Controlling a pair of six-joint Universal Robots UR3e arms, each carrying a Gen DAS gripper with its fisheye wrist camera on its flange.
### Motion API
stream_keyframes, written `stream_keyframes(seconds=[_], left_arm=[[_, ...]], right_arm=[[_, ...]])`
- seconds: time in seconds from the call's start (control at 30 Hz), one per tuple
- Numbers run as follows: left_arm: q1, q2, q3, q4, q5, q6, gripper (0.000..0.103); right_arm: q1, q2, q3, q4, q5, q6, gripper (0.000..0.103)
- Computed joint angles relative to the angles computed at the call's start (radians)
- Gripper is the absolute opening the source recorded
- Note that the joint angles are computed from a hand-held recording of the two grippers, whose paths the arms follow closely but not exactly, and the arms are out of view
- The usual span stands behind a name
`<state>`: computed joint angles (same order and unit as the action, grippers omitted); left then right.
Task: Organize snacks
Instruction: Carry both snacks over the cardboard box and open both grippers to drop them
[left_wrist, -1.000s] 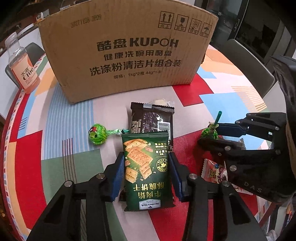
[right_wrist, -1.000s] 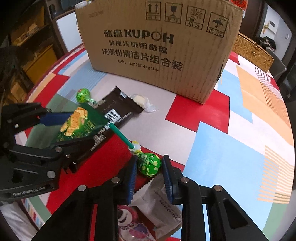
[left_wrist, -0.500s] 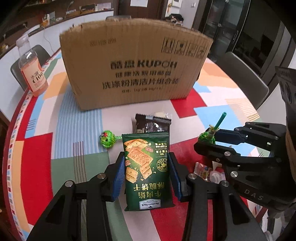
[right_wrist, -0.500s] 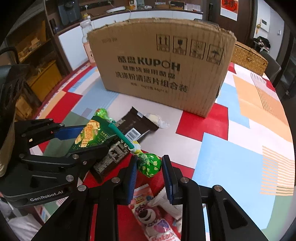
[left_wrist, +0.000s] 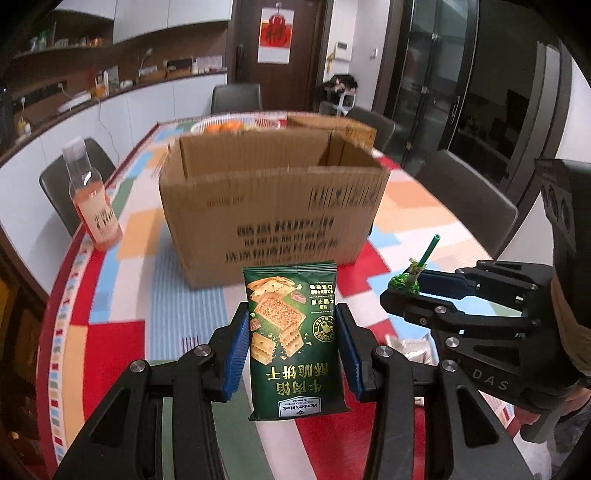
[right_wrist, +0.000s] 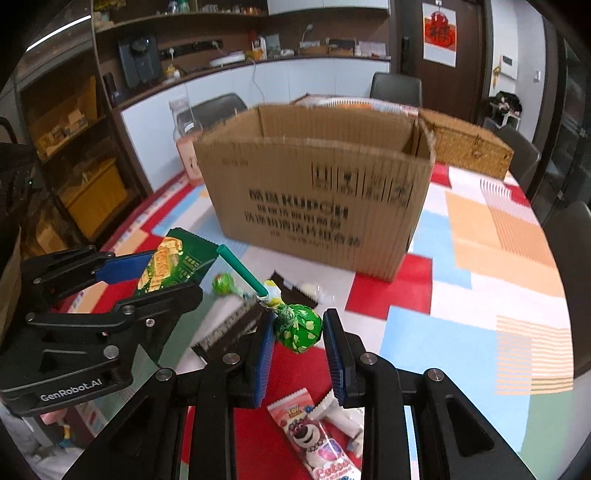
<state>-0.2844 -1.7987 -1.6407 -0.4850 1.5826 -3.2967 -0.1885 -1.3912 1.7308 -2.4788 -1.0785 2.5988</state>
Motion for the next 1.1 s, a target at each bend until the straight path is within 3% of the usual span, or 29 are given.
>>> stream_keyframes(seconds=[0.53,0.9,1.1], left_arm=[[0.014,-0.001,0.188,0.028,0.040,0.054,0.044],[0.050,-0.102,0.388,-0.021,0.045,0.107,0.044],[0.089,-0.215,0.581,-0.124,0.014,0.122,0.044]], right_arm=[[-0.009,0.008,-0.150,-0.076,0.087,0.114,0.028],[0.023,0.154,-0.416,-0.019,0.104,0.189,0.028],[0.054,0.274,-0.607,0.037,0.075,0.217,0.028]])
